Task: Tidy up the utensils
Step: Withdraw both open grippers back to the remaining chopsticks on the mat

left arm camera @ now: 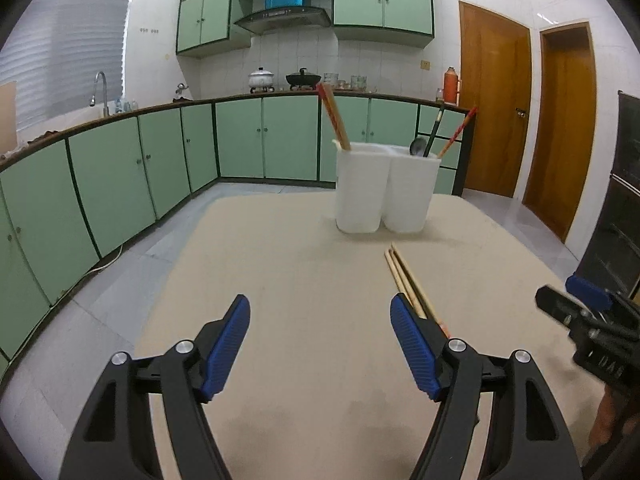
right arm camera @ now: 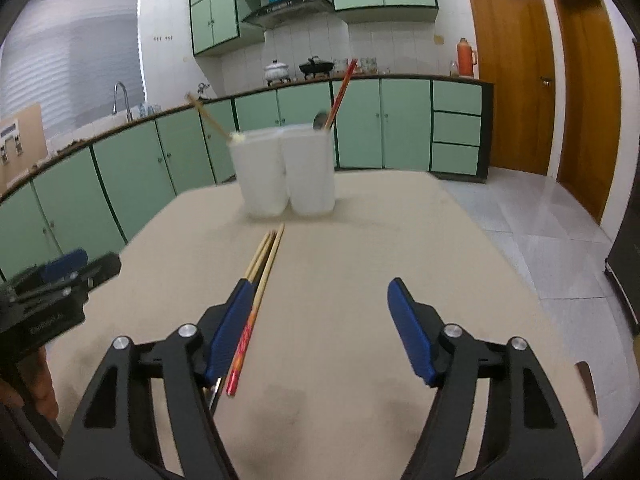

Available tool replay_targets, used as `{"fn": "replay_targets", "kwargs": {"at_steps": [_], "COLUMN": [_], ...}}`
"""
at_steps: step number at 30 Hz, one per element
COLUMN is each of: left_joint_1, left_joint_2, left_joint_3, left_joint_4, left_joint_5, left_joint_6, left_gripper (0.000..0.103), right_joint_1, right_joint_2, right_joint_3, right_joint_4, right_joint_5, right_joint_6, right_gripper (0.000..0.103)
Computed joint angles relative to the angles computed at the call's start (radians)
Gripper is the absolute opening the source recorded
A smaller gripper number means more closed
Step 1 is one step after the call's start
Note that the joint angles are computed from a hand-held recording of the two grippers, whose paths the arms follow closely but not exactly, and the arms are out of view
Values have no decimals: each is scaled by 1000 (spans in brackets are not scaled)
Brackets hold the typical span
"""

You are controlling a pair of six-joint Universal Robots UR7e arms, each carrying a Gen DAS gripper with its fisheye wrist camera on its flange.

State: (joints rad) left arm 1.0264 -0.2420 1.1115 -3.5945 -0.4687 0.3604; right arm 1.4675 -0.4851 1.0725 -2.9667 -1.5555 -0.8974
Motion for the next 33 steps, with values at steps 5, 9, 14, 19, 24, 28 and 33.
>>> {"fn": "replay_targets", "kwargs": {"at_steps": [5,9,14,19,24,28,33], "left_joint_1": [2,-1,-1,1,0,1,-1], "left_joint_2": [-20,-21,-28,-32,-32,-35,-35], "left_joint_3": [51,58,72,80,84,89,92], "left_joint_4": [-5,-23,-34,-26,-38,-36,-14], "left_joint_5": [2,9,4,-4,-6,-10,-7], "left_joint_6": [-30,-13,-19,-36,-28,-35,-54], "left_gripper": [71,71,71,71,71,71,71], "right_joint_1": [2,9,21,26,31,34,36], "right_joint_2": [-4,-3,2,11,14,18,20], "right_joint_3": [59,88,93,76,75,67,60], "right_joint_4": [-11,-3,-3,22,39,55,82], "right_joint_5": [-35,-60,-85,-115,-135,-160,-177], "right_joint_6": [-33,-62,-92,-104,-123,-127,-128], "right_gripper": [57,50,43,35,29,25,10]}}
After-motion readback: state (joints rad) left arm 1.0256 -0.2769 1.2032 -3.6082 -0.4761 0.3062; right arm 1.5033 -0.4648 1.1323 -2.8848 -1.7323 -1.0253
